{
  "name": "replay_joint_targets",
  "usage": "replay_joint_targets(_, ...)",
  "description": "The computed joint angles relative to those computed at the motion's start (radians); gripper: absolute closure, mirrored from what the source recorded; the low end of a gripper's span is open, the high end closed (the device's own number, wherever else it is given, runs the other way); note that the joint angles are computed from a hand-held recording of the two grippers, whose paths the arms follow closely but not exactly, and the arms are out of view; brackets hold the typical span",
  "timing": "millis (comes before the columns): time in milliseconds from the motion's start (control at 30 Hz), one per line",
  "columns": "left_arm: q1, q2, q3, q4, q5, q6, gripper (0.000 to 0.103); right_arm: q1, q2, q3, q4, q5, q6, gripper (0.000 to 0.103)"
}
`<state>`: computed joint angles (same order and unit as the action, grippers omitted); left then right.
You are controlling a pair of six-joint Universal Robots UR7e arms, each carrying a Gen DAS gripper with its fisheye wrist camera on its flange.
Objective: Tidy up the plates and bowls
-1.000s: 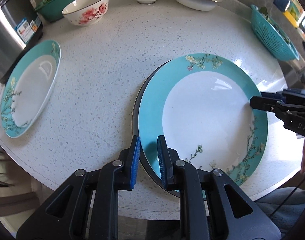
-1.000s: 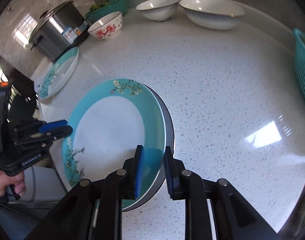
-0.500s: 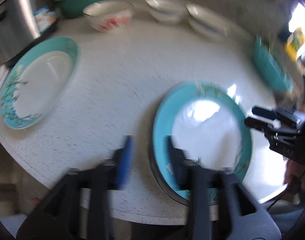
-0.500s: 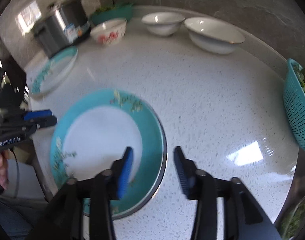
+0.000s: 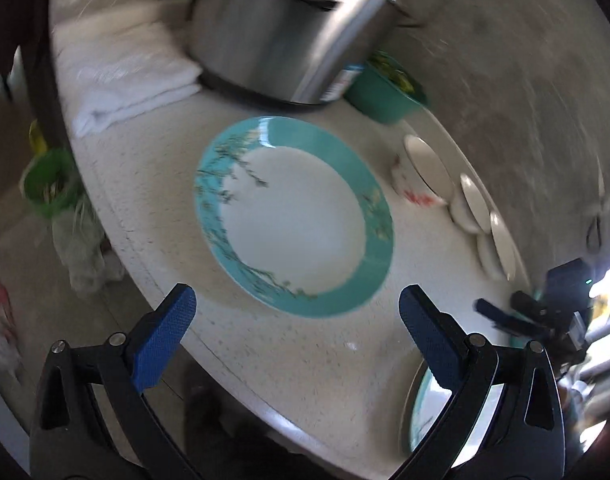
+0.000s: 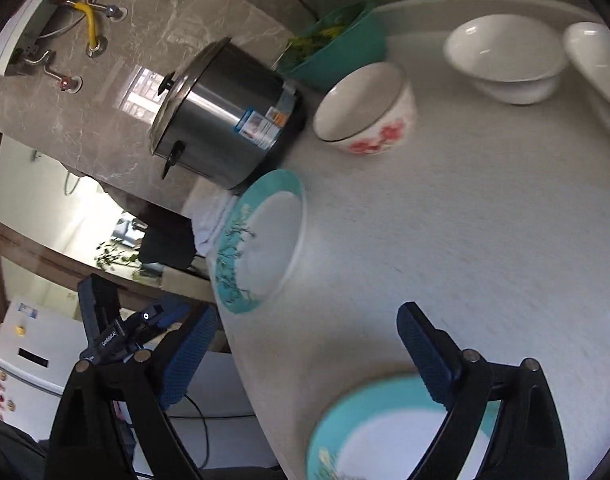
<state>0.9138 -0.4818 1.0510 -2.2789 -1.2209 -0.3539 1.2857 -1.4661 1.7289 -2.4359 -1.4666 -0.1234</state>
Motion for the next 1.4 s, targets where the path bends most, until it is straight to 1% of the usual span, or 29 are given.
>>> replay_joint_targets(33, 0.005, 0.012, -0.026, 0.019, 0.014, -0.015, 0.0, 0.003, 0.039, -0.037, 0.017, 0.019, 0.005, 0.011)
replay_joint_targets(67, 0.01, 0.026, -0.051, 0.039, 0.029, -0.029, 0.001, 0.002, 0.073, -0.071, 0.041, 0.036, 0.012, 0.015)
replay_joint_targets(133, 0.025, 0.063, -0.111, 0.069, 0.047, -0.062, 0.002, 0.003, 0.134, -0.134, 0.072, 0.039, 0.048, 0.018)
replay_joint_targets(200, 0.029, 0.09, -0.139, 0.065, 0.101, -0.072, 0.006, 0.003, 0.181, -0.183, 0.095, 0.054, 0.062, 0.02)
replay_joint_targets(233, 0.033, 0.101, -0.154, 0.069, 0.11, -0.071, 0.012, 0.006, 0.207, -0.21, 0.095, 0.046, 0.066, 0.021)
replay_joint_targets(267, 0.04, 0.119, -0.184, 0.081, 0.106, -0.069, 0.018, 0.009, 0.226, -0.228, 0.097, 0.039, 0.071, 0.023)
replay_joint_targets(300, 0.049, 0.144, -0.223, 0.105, 0.098, -0.073, 0.021, 0.008, 0.238, -0.241, 0.102, 0.042, 0.075, 0.024)
replay_joint_targets(367, 0.058, 0.176, -0.274, 0.133, 0.094, -0.08, 0.032, 0.006, 0.269, -0.274, 0.117, 0.052, 0.092, 0.026)
replay_joint_targets(533, 0.073, 0.228, -0.347, 0.167, 0.105, -0.108, 0.037, 0.023, 0.344, -0.356, 0.161, 0.042, 0.09, 0.029)
replay_joint_targets(600, 0.078, 0.251, -0.381, 0.183, 0.101, -0.109, 0.037, 0.028, 0.364, -0.376, 0.184, 0.041, 0.084, 0.035)
replay_joint_targets(633, 0.078, 0.258, -0.391, 0.185, 0.109, -0.103, 0.039, 0.034, 0.38, -0.391, 0.196, 0.035, 0.079, 0.04)
replay_joint_targets(667, 0.078, 0.264, -0.403, 0.193, 0.11, -0.1, 0.041, 0.038, 0.389, -0.399, 0.204, 0.034, 0.075, 0.042)
replay_joint_targets(700, 0.08, 0.273, -0.417, 0.198, 0.104, -0.1, 0.046, 0.042, 0.403, -0.411, 0.212, 0.037, 0.077, 0.045)
replay_joint_targets(767, 0.081, 0.298, -0.465, 0.232, 0.1, -0.096, 0.066, 0.047, 0.418, -0.425, 0.213, 0.039, 0.084, 0.046)
replay_joint_targets(800, 0.081, 0.308, -0.481, 0.245, 0.1, -0.095, 0.072, 0.05, 0.426, -0.433, 0.213, 0.04, 0.087, 0.047)
replay_joint_targets(833, 0.079, 0.309, -0.477, 0.236, 0.11, -0.09, 0.072, 0.049, 0.427, -0.434, 0.211, 0.04, 0.088, 0.047)
replay_joint_targets(900, 0.079, 0.302, -0.462, 0.224, 0.113, -0.091, 0.077, 0.05, 0.426, -0.43, 0.198, 0.024, 0.092, 0.054)
replay_joint_targets(933, 0.08, 0.296, -0.449, 0.215, 0.112, -0.097, 0.084, 0.046, 0.422, -0.426, 0.193, 0.016, 0.099, 0.063)
replay_joint_targets(967, 0.082, 0.285, -0.429, 0.201, 0.11, -0.106, 0.089, 0.043, 0.419, -0.422, 0.191, 0.004, 0.106, 0.079)
replay_joint_targets(1033, 0.087, 0.267, -0.393, 0.17, 0.1, -0.103, 0.092, 0.038, 0.414, -0.416, 0.191, -0.033, 0.134, 0.095)
replay_joint_targets(1100, 0.085, 0.258, -0.375, 0.162, 0.096, -0.095, 0.092, 0.033, 0.409, -0.408, 0.185, -0.028, 0.144, 0.096)
replay_joint_targets(1200, 0.083, 0.261, -0.373, 0.16, 0.082, -0.098, 0.093, 0.049, 0.408, -0.405, 0.174, -0.081, 0.143, 0.095)
replay_joint_targets(1267, 0.078, 0.25, -0.35, 0.143, 0.075, -0.089, 0.094, 0.052, 0.394, -0.389, 0.163, -0.097, 0.14, 0.095)
replay_joint_targets(1400, 0.057, 0.23, -0.309, 0.119, 0.083, -0.068, 0.095, 0.054, 0.362, -0.351, 0.143, -0.095, 0.148, 0.094)
